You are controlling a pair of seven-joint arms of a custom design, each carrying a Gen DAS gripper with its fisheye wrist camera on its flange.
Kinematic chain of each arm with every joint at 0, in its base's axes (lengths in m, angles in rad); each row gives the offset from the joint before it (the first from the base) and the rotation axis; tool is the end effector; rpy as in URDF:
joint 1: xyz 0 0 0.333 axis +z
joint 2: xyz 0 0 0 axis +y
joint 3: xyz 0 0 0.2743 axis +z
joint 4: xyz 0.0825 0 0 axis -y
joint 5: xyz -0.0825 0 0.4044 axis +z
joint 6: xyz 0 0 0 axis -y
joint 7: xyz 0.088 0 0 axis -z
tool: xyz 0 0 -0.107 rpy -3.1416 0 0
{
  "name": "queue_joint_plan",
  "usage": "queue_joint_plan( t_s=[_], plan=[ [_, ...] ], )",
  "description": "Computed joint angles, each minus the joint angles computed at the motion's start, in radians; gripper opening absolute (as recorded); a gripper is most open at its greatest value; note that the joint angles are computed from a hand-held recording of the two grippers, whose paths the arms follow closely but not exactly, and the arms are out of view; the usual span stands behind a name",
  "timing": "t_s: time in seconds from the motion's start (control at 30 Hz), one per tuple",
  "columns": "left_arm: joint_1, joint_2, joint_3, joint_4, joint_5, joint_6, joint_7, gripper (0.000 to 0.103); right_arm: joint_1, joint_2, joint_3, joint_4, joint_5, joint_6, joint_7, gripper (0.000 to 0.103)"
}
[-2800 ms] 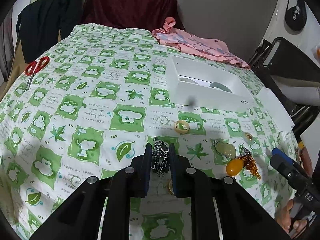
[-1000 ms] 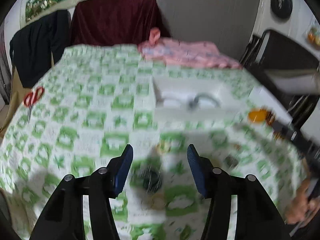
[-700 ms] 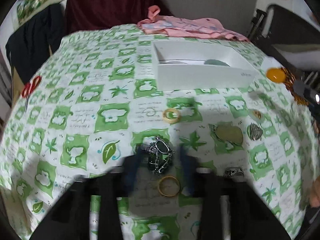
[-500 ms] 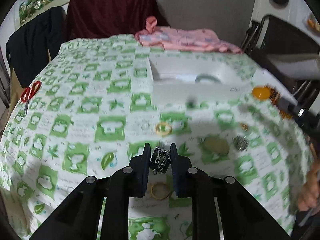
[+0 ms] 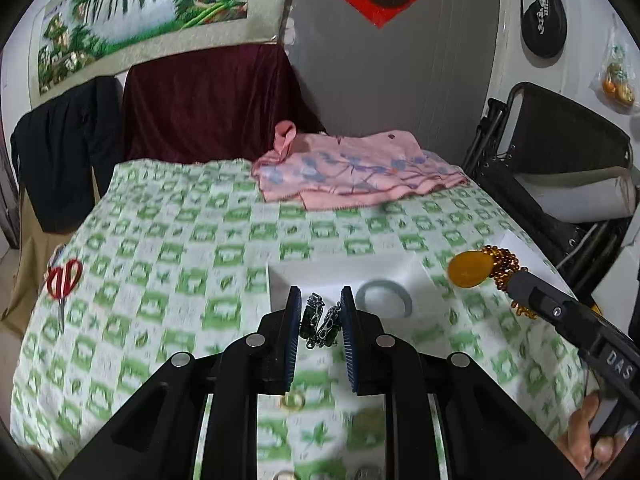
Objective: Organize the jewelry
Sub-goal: 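Lower chain and amber beads into the box inside the bangles, open both tools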
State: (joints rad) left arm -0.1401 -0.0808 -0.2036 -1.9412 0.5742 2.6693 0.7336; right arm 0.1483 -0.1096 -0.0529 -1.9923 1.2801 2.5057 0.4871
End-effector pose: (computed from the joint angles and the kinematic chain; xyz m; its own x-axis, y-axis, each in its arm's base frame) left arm 0.5663 -0.2233 0.5606 0.0463 -0.9964 0.0715 -0.6158 -0.0849 -0.7833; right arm 0.5926 0.0488 0.5285 0.5001 -0.7687 -0.3987 -0.5658 0.0584 -0.8225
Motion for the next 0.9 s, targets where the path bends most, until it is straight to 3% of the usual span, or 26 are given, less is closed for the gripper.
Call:
queue_joint_plan(
  t_s=[0.2, 0.47, 0.53, 0.57, 0.67, 0.7, 0.77, 0.8, 0.9],
  plan=[
    [-0.012, 0.147, 0.013, 0.14, -0.027, -0.043, 0.044, 0.02, -0.003, 0.159, 0.038, 0.138, -0.159, 0.038, 0.135, 0.016],
    [-0.009, 0.299, 0.04, 0.237, -0.175, -0.075, 0.144, 0.02, -0.037, 0.347, 0.094, 0.291, -0.375, 0.051, 0.32, 0.018],
    [-0.008, 0.313, 0.044, 0.241, -0.203, -0.081, 0.152, 0.027, -0.054, 0.37, 0.107, 0.307, -0.377, 0.045, 0.334, 0.021],
    [0.003, 0.314, 0.039, 0.231, -0.241, -0.064, 0.173, 0.035, -0.064, 0.377, 0.114, 0.315, -0.368, 0.036, 0.332, 0.025],
    [0.017, 0.299, 0.031, 0.199, -0.306, -0.014, 0.222, 0.042, -0.093, 0.375, 0.132, 0.315, -0.311, 0.018, 0.303, 0.031],
    [0.014, 0.291, 0.034, 0.189, -0.305, 0.001, 0.224, 0.049, -0.094, 0.363, 0.136, 0.301, -0.295, 0.042, 0.29, 0.044],
    [-0.008, 0.269, 0.054, 0.166, -0.236, 0.022, 0.168, 0.07, -0.103, 0.341, 0.146, 0.276, -0.225, 0.069, 0.233, 0.056],
    [-0.011, 0.259, 0.057, 0.152, -0.218, 0.043, 0.154, 0.075, -0.099, 0.326, 0.146, 0.259, -0.205, 0.099, 0.221, 0.067],
    [-0.037, 0.228, 0.085, 0.127, -0.078, 0.056, 0.023, 0.091, -0.098, 0.301, 0.145, 0.233, -0.122, 0.139, 0.158, 0.08]
  ],
)
